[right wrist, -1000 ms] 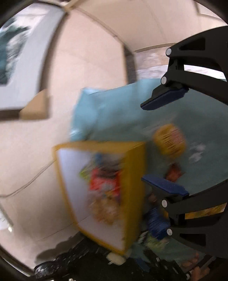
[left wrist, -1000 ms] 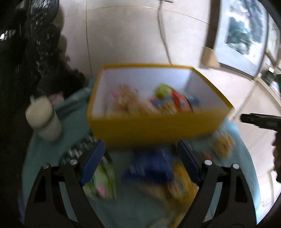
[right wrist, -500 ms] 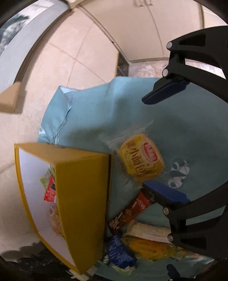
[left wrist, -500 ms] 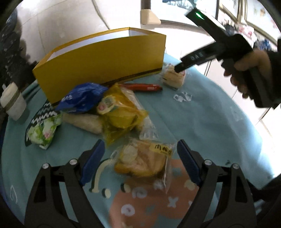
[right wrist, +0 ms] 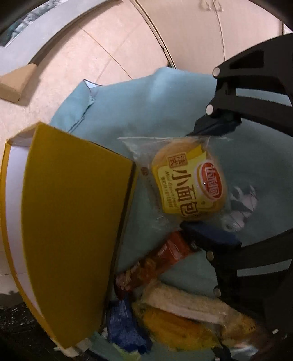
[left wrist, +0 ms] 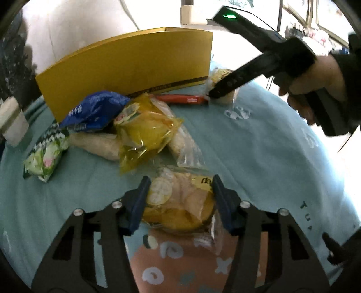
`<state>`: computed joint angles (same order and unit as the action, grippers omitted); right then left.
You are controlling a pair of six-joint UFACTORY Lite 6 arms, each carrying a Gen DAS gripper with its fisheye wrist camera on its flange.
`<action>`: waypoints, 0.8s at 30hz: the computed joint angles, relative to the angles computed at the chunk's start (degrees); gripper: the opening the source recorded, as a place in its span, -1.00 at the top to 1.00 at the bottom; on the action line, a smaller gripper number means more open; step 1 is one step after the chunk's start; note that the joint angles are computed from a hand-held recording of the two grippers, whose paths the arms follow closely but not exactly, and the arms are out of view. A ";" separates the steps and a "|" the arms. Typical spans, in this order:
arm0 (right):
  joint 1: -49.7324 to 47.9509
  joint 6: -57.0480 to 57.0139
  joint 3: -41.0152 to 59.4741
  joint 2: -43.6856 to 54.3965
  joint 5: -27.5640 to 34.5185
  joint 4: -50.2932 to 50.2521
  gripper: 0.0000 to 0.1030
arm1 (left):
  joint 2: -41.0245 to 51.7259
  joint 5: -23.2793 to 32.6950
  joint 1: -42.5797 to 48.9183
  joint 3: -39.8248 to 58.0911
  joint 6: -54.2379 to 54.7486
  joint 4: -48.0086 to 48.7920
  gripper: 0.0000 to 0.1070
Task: Organize snacks
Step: 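Grasp round bread-bun packet with right tool while left tool grasps yellow chip bag, then carry both packets into the yellow box and open both tools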
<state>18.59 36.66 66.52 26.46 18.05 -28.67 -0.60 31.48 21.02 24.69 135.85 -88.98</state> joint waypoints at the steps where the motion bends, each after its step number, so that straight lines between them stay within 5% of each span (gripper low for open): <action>1: 0.02 0.42 -2.28 -1.69 -1.18 0.10 -0.28 | -0.38 0.63 1.00 -0.23 -0.32 1.21 -0.03; 7: 2.66 13.66 -21.25 -16.89 -7.94 -5.73 -0.27 | -3.21 6.52 11.52 -1.32 -2.48 10.72 -0.02; 12: 7.26 16.08 -29.65 -27.71 -7.65 -1.70 -0.27 | -6.28 11.29 17.31 0.29 -7.13 17.44 -0.01; 24: 15.96 16.90 -23.16 -40.80 3.98 -0.94 -0.27 | -14.04 17.65 19.29 9.41 -23.78 23.52 -0.01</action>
<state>34.55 53.56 43.36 -14.34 22.03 -29.61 -14.65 49.13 40.31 34.09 112.07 -65.46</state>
